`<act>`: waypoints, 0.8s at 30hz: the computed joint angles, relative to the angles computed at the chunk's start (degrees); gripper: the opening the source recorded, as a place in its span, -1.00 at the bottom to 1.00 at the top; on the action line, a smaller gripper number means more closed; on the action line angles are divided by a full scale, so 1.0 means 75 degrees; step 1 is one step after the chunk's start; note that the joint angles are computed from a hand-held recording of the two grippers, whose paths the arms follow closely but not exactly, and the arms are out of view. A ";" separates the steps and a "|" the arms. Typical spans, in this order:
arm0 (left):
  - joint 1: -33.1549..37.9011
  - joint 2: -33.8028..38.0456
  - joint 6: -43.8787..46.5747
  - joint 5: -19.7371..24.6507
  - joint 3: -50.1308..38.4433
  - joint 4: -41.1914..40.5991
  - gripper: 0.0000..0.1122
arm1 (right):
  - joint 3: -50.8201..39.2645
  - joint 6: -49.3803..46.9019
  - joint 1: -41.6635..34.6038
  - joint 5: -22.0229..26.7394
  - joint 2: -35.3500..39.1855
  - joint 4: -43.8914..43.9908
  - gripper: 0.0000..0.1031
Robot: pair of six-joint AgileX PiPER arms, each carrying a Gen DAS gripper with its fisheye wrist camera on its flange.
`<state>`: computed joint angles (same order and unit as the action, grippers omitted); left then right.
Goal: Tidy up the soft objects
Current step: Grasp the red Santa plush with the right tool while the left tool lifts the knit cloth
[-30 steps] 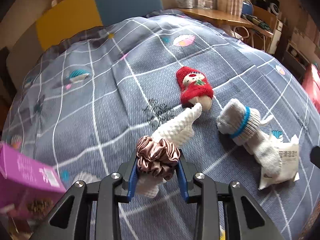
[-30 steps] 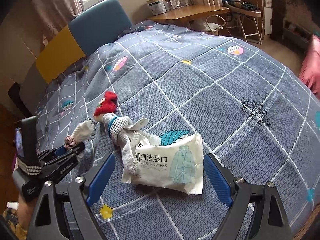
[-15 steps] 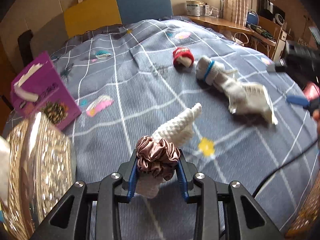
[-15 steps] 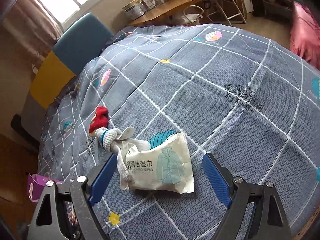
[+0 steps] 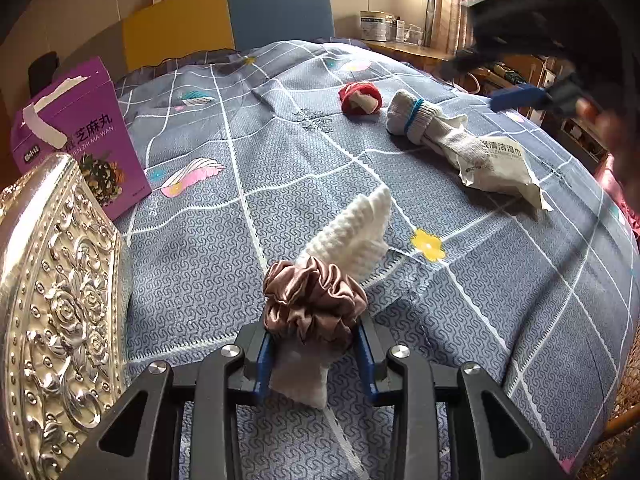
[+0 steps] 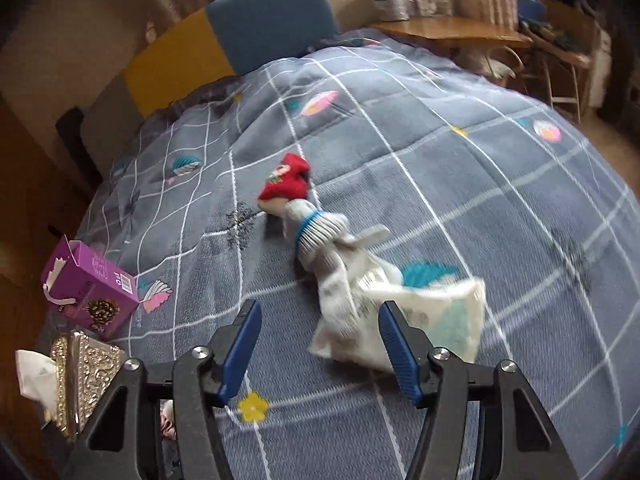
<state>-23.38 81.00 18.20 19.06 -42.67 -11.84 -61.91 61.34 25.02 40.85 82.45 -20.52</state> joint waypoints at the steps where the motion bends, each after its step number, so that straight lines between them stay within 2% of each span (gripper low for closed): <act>1: 0.0010 0.0018 0.0062 -0.0044 0.0016 -0.0067 -0.40 | -0.0377 -0.0388 -0.0132 0.0011 0.0312 0.0172 0.21; 5: 0.0194 0.0030 0.0816 -0.0061 0.0073 -0.0840 -0.39 | -0.2148 -0.1562 -0.0604 0.0300 0.1848 0.0557 0.25; 10: 0.0347 -0.0024 0.1402 -0.0021 0.0148 -0.1428 -0.39 | -0.4405 -0.2144 -0.0944 0.1307 0.3739 0.0562 0.29; 16: 0.0399 -0.0085 0.1584 0.0002 0.0210 -0.1643 -0.39 | -0.6045 -0.2852 -0.1144 0.1933 0.5141 0.0944 0.25; 17: 0.0399 -0.0091 0.1587 0.0009 0.0215 -0.1652 -0.39 | -0.6264 -0.2950 -0.1133 0.2071 0.5303 0.0931 -0.09; 18: 0.0395 -0.0097 0.1573 0.0009 0.0218 -0.1642 -0.39 | -0.6479 -0.2971 -0.1082 0.2267 0.5437 0.0797 -0.58; 20: 0.0381 -0.0100 0.1544 -0.0018 0.0231 -0.1613 -0.39 | -0.6270 -0.3062 -0.1032 0.2074 0.5231 0.0801 -0.67; 24: 0.0370 -0.0064 0.1456 -0.0045 0.0205 -0.1531 -0.39 | -0.4875 -0.3858 -0.0794 0.1152 0.3966 0.1292 -0.68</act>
